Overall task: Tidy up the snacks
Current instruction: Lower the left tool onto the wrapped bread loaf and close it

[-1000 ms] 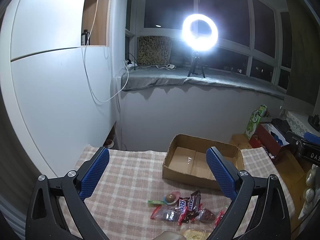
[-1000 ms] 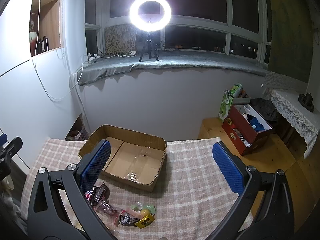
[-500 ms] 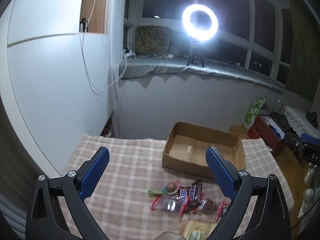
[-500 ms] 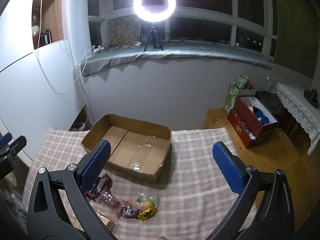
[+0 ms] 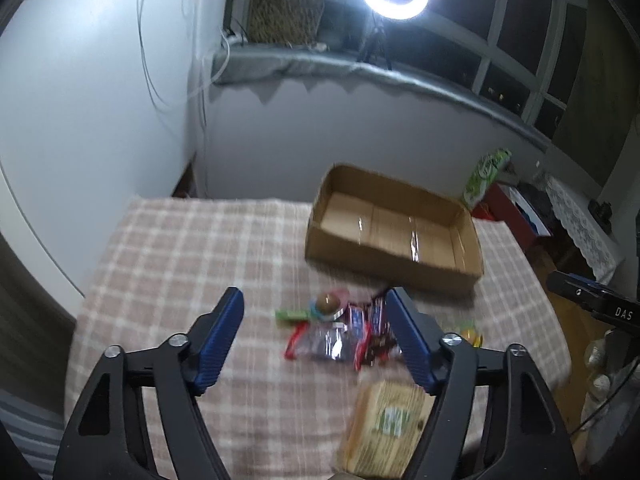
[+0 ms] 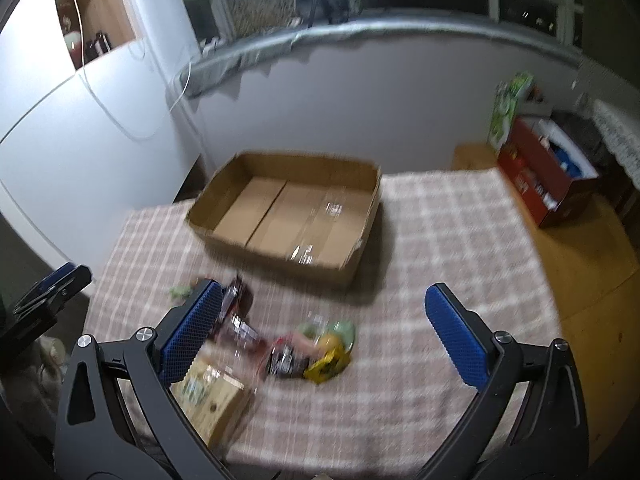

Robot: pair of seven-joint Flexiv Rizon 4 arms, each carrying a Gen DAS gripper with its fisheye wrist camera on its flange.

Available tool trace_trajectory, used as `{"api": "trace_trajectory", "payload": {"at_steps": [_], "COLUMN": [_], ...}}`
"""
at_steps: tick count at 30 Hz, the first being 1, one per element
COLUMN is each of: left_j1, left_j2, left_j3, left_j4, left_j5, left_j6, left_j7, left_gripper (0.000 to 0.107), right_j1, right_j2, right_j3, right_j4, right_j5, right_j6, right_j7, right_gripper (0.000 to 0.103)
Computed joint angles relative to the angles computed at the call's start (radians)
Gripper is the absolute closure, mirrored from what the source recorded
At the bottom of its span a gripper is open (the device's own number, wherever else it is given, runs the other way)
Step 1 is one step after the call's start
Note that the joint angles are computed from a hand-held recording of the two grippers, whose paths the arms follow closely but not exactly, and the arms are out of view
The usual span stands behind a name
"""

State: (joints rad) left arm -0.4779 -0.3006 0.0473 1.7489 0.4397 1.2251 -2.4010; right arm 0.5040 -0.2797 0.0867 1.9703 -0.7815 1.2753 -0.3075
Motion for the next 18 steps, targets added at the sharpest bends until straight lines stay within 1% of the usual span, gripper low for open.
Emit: {"api": "trace_trajectory", "payload": {"at_steps": [2, 5, 6, 9, 10, 12, 14, 17, 18], "left_j1": [0.022, 0.049, 0.059, 0.101, 0.121, 0.148, 0.177, 0.211, 0.226], "left_j2": [-0.001, -0.004, -0.004, -0.007, -0.008, -0.010, -0.010, -0.011, -0.013], "left_j3": [-0.023, -0.054, -0.068, -0.125, -0.153, -0.197, -0.249, -0.317, -0.345], "left_j4": [0.029, 0.069, 0.084, 0.141, 0.165, 0.207, 0.251, 0.305, 0.322], "left_j5": [-0.045, -0.120, -0.153, -0.289, -0.347, -0.447, -0.551, -0.693, -0.743], "left_j6": [0.019, 0.050, 0.062, 0.104, 0.121, 0.147, 0.172, 0.198, 0.205], "left_j7": [0.036, 0.100, 0.130, 0.243, 0.291, 0.370, 0.447, 0.543, 0.578], "left_gripper": [0.040, 0.042, 0.045, 0.047, 0.049, 0.051, 0.053, 0.053, 0.054], "right_j1": [-0.011, -0.015, -0.016, -0.032, -0.037, -0.071, -0.097, -0.111, -0.118], "right_j2": [-0.012, -0.026, -0.033, -0.055, -0.063, -0.091, -0.115, -0.142, -0.151], "right_j3": [0.031, 0.067, 0.078, 0.128, 0.143, 0.211, 0.264, 0.310, 0.327], "right_j4": [-0.001, -0.006, -0.009, -0.025, -0.031, -0.062, -0.089, -0.119, -0.128], "right_j5": [0.061, 0.151, 0.184, 0.313, 0.356, 0.491, 0.603, 0.720, 0.759], "right_j6": [0.001, -0.003, -0.002, 0.008, 0.008, -0.007, -0.020, -0.040, -0.047], "right_j7": [-0.042, -0.112, -0.138, -0.233, -0.264, -0.365, -0.449, -0.540, -0.571], "right_gripper": [0.000, 0.003, 0.003, 0.005, 0.010, 0.016, 0.019, 0.022, 0.025]}}
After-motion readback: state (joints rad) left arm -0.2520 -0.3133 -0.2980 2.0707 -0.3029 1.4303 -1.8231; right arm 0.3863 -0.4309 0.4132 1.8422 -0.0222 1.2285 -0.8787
